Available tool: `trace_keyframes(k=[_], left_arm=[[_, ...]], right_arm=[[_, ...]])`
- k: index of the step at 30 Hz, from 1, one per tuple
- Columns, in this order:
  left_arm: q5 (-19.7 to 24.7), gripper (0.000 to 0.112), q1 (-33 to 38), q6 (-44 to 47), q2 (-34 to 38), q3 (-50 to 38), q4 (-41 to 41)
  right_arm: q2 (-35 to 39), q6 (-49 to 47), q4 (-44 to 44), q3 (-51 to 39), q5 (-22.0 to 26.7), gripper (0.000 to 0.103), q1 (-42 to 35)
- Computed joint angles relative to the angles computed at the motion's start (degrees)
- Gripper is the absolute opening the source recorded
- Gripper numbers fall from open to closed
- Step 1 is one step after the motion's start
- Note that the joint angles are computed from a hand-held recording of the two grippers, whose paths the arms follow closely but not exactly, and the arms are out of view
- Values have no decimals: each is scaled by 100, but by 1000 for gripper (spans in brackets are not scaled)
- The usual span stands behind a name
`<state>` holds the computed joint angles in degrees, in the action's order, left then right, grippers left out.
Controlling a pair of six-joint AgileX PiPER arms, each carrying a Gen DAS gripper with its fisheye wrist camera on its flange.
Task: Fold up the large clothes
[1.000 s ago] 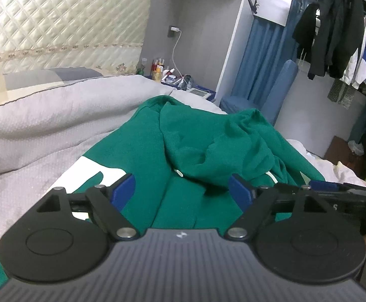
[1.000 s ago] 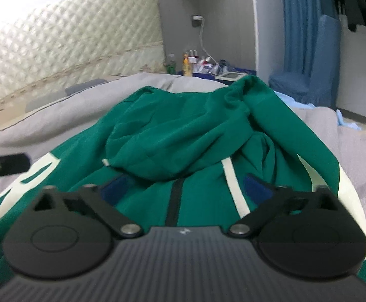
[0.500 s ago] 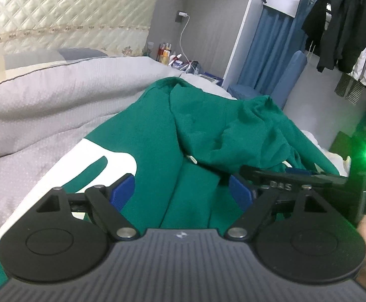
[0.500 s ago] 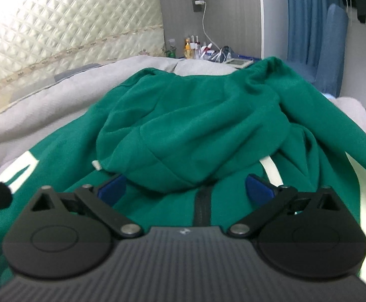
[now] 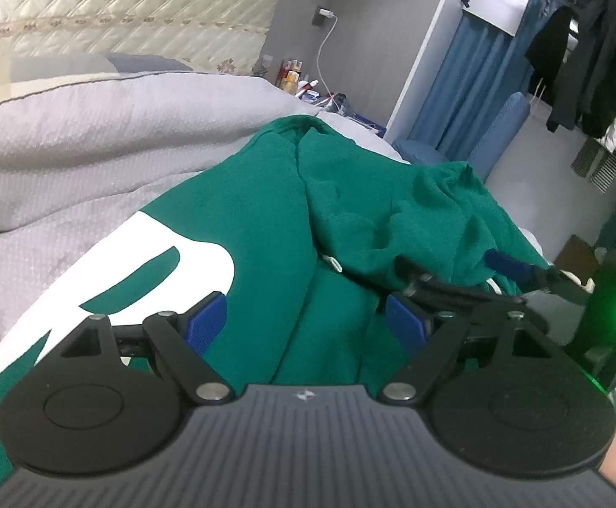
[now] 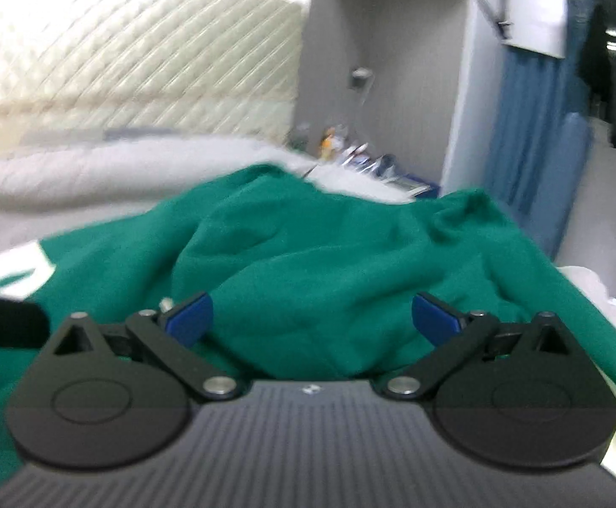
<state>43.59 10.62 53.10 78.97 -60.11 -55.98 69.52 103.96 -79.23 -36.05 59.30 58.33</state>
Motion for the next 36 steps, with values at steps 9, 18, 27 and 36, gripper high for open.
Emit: trace_keyframes(k=[9, 18, 27, 36], left_arm=[[-195, 85, -120, -29, 78, 18, 74], [-468, 85, -238, -56, 182, -2, 102], [-800, 86, -417, 1228, 424, 273, -1096], [-1009, 89, -613, 3177, 709, 728, -3140]], right_arm=[[505, -1195, 1334, -522, -1990, 85, -1994], [629, -3548, 2360, -1874, -2360, 24, -3136], [2920, -6303, 3737, -6083, -2184, 22, -4771], [6196, -7618, 4237, -11048, -1124, 23, -5348]])
